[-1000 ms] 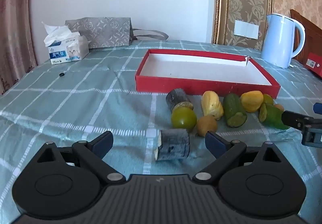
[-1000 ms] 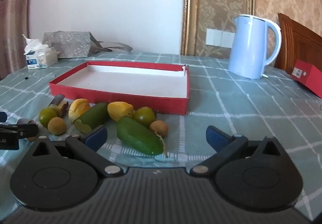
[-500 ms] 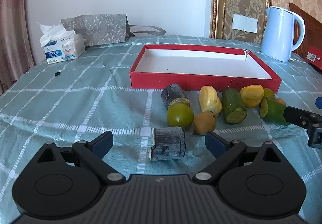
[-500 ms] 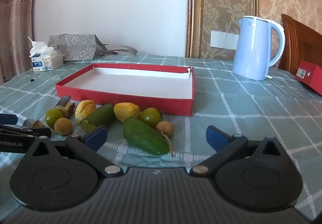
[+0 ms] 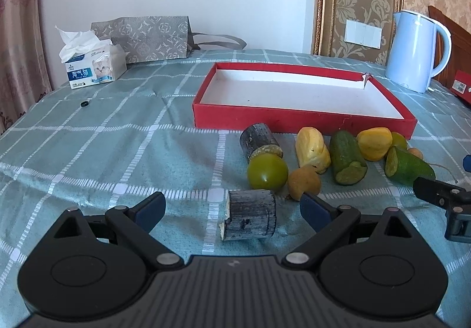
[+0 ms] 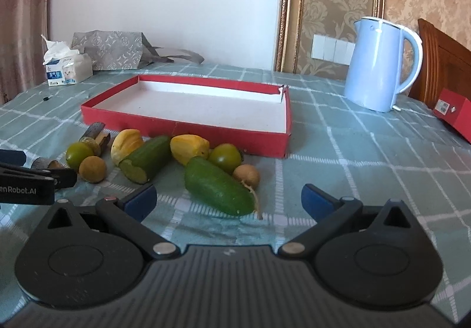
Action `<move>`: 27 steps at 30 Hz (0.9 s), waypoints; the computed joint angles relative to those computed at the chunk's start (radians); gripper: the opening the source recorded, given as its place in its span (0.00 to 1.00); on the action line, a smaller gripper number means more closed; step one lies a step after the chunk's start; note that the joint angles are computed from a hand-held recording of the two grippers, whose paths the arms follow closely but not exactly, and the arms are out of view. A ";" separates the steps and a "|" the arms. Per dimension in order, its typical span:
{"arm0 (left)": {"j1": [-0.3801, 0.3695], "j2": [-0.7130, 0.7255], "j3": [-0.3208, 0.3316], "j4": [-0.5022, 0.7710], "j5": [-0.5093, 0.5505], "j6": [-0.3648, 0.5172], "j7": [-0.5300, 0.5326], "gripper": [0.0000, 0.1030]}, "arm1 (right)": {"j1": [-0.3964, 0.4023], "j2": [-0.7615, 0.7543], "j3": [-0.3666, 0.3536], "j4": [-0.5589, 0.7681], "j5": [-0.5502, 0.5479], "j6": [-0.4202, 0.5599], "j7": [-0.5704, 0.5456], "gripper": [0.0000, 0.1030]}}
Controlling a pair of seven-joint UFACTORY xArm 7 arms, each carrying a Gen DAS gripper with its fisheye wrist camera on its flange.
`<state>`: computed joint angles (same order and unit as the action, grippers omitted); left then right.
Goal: Organize fruits
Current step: 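Move the left gripper toward the dark cylindrical chunk in front of the fruits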
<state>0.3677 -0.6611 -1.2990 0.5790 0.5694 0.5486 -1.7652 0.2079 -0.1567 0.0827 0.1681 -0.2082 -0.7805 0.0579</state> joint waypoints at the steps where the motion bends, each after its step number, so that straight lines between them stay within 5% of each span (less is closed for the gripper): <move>1: 0.000 0.000 0.001 0.000 0.000 -0.001 0.001 0.96 | 0.001 -0.002 0.006 0.000 0.013 0.004 -0.008 1.00; 27: -0.006 0.016 0.012 -0.001 0.022 -0.001 -0.006 0.96 | 0.010 0.022 0.028 -0.010 0.072 -0.076 -0.085 1.00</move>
